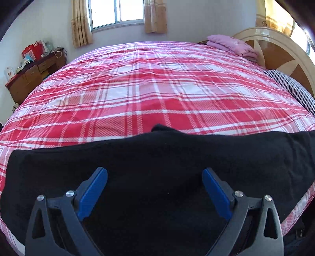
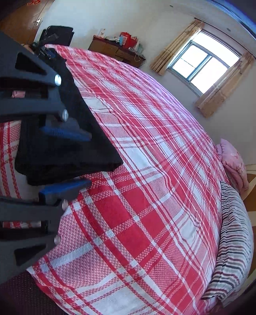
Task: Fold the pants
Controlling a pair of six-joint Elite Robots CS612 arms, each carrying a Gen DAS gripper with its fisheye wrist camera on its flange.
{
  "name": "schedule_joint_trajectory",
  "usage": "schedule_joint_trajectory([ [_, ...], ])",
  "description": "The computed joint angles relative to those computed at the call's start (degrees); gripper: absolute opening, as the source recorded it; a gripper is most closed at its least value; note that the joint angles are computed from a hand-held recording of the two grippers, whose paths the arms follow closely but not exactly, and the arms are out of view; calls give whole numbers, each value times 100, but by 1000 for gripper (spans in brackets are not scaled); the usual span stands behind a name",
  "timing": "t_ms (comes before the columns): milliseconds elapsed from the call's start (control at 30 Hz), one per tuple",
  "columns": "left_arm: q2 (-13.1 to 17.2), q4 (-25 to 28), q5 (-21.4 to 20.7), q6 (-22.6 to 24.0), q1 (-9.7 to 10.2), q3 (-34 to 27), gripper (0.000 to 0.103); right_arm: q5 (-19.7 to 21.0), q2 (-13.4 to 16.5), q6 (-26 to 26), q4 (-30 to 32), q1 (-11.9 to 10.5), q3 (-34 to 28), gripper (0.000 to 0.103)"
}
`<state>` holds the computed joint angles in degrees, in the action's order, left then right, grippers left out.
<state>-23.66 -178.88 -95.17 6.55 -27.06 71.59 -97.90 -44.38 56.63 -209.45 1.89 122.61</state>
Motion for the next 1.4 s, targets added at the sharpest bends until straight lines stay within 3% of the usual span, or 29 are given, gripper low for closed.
schedule_joint_trajectory([
  [100, 6, -53, -7, 67, -7, 19, 99, 43, 155, -164, -217, -9, -88, 17],
  [167, 9, -50, -47, 82, 5, 10, 99, 202, 206, -198, -407, -28, -94, 14],
  [533, 22, -11, -89, 43, 24, -15, 99, -254, 1, -493, -426, 255, -243, 13],
  [767, 18, 13, -99, 58, 26, -14, 99, -291, -80, -827, -351, 448, -446, 13],
  [1033, 13, 21, -82, 70, 22, -5, 100, -131, -75, -915, -348, 513, -554, 13],
  [1400, 3, 31, -46, 144, 6, 9, 100, 536, 180, -630, -758, 440, -698, 13],
])
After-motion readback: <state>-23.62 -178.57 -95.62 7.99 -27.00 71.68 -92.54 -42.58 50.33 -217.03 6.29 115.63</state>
